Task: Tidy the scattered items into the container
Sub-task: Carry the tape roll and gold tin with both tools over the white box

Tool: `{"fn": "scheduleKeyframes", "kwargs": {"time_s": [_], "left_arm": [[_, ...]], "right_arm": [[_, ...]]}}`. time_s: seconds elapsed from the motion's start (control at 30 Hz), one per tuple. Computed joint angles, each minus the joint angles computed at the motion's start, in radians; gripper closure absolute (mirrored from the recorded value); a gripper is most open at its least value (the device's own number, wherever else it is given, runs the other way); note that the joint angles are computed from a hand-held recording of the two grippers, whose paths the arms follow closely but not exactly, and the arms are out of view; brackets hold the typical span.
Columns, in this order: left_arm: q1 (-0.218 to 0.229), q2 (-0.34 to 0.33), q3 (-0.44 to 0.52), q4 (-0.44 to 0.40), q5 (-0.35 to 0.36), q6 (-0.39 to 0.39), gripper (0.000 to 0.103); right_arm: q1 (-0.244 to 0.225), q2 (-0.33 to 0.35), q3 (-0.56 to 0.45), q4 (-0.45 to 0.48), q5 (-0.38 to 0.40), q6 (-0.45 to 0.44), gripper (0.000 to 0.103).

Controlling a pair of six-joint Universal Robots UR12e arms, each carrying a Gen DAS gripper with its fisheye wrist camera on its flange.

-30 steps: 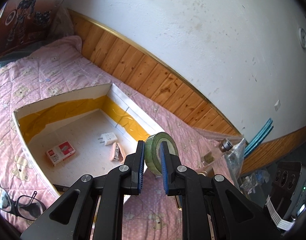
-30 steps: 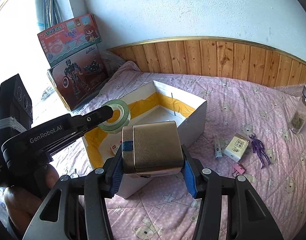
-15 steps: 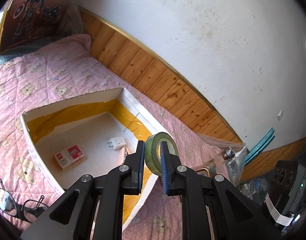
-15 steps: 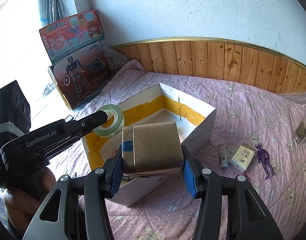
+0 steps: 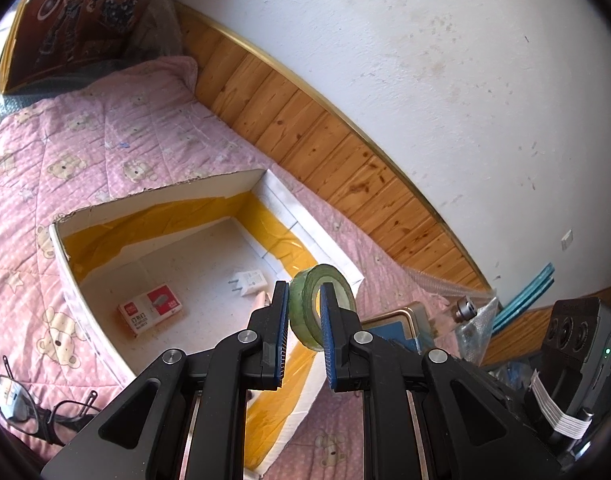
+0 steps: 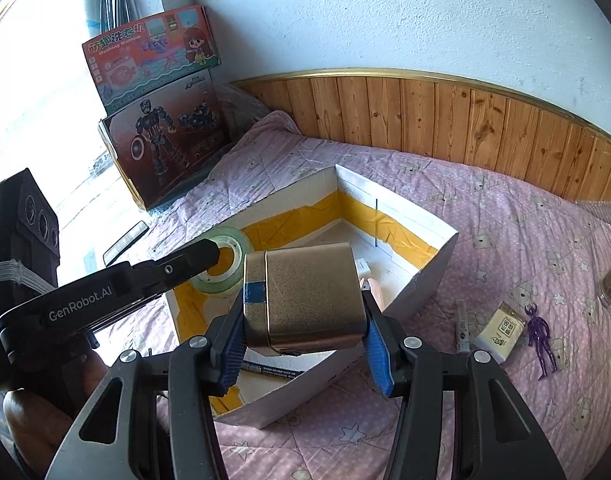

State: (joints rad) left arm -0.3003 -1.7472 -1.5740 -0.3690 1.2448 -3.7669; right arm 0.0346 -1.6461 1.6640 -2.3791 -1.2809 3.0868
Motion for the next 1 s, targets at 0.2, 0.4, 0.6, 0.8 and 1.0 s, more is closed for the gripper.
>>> {"fn": "scheduleKeyframes", "kwargs": {"time_s": [0.2, 0.4, 0.6, 0.8, 1.0], "left_arm": [[0.002, -0.006, 0.009, -0.046, 0.003, 0.008, 0.088], [0.004, -0.012, 0.016, -0.077, 0.004, 0.017, 0.088], [0.004, -0.019, 0.026, -0.117, 0.002, 0.029, 0.088], [0.007, -0.026, 0.035, -0.147, 0.005, 0.030, 0.088], [0.004, -0.038, 0.051, -0.193, 0.030, 0.047, 0.088]], "right_arm": [[0.005, 0.031, -0.031, 0.030, -0.006, -0.012, 0.050], [0.010, 0.058, -0.059, 0.059, -0.010, -0.024, 0.050], [0.014, 0.084, -0.090, 0.096, -0.003, -0.030, 0.050], [0.015, 0.116, -0.129, 0.141, 0.003, -0.037, 0.050], [0.020, 0.149, -0.170, 0.178, 0.007, -0.039, 0.050]]}}
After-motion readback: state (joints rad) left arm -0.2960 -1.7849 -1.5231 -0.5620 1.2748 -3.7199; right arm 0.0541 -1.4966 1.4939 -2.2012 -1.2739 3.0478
